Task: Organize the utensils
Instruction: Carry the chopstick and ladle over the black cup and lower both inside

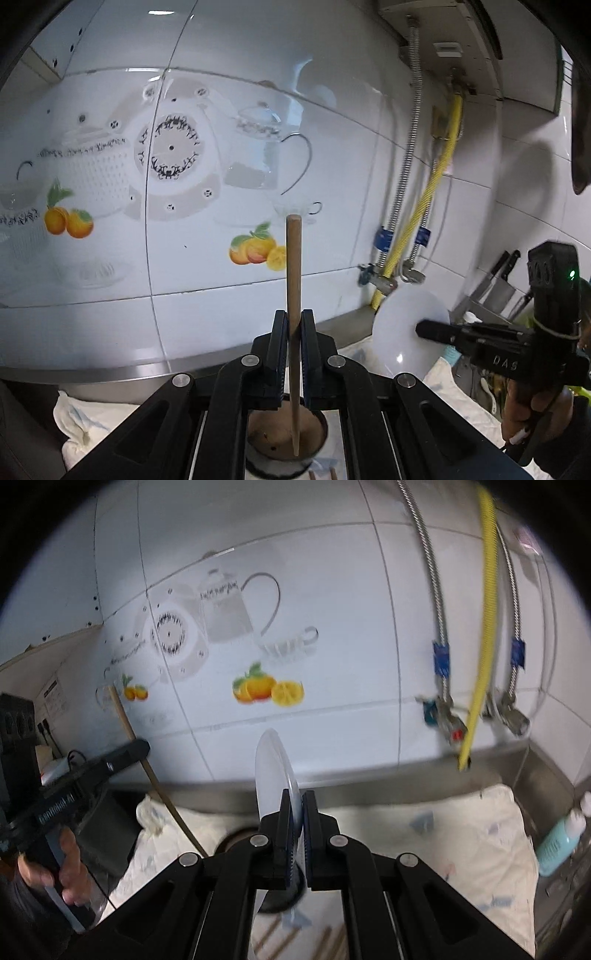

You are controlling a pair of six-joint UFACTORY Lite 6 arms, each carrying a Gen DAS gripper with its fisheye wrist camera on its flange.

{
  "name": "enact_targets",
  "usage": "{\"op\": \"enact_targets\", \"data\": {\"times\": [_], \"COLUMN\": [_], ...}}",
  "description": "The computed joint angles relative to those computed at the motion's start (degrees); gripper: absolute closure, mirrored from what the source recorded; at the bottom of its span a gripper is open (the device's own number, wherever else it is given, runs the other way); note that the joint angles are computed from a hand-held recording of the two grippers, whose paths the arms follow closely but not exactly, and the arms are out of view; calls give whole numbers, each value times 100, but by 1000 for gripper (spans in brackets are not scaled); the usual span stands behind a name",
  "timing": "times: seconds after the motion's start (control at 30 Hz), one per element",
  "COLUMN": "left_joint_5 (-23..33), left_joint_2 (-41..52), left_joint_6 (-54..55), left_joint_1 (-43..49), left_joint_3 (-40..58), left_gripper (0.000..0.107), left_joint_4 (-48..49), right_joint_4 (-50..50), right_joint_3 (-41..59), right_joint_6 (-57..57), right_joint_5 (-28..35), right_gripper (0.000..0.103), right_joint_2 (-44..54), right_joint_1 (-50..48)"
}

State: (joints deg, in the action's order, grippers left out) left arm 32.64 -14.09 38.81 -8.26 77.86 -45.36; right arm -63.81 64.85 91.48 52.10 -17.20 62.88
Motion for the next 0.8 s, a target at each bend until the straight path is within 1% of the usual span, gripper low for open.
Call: {"op": "enact_targets", "data": {"times": [0.07, 0.17, 0.23, 0.4, 0.5, 0.67, 0.8], "left_joint_5": [-33, -23, -59, -235, -274, -383, -48], "left_joint_2": [217, 442, 578, 929, 1160, 1219, 1381], "left_joint_6": [86, 439, 558, 441, 361, 332, 503], "left_joint_1": [58, 203, 211, 72, 60, 96, 247], "left_joint_3": [115, 204, 272, 188, 65, -295, -349], "left_gripper": [101, 101, 101, 101, 101, 100, 99], "left_joint_4": [-97, -528, -597, -211, -36, 30, -96], "right_joint_4": [-105, -240, -328, -504, -608, -467, -15], "right_joint_3": [274, 523, 659, 912, 1004, 1093, 1213], "right_joint_6": [-11, 72, 191, 622, 844, 729, 290], "right_joint_5": [-131, -328, -447, -809, -902, -1078, -1189], "right_gripper": [97, 97, 97, 97, 97, 97, 96], "right_joint_2": [256, 499, 677, 1161, 1441, 1861, 2147], "right_joint_1": [-211, -477, -641, -1052, -1182, -1315, -1397]}}
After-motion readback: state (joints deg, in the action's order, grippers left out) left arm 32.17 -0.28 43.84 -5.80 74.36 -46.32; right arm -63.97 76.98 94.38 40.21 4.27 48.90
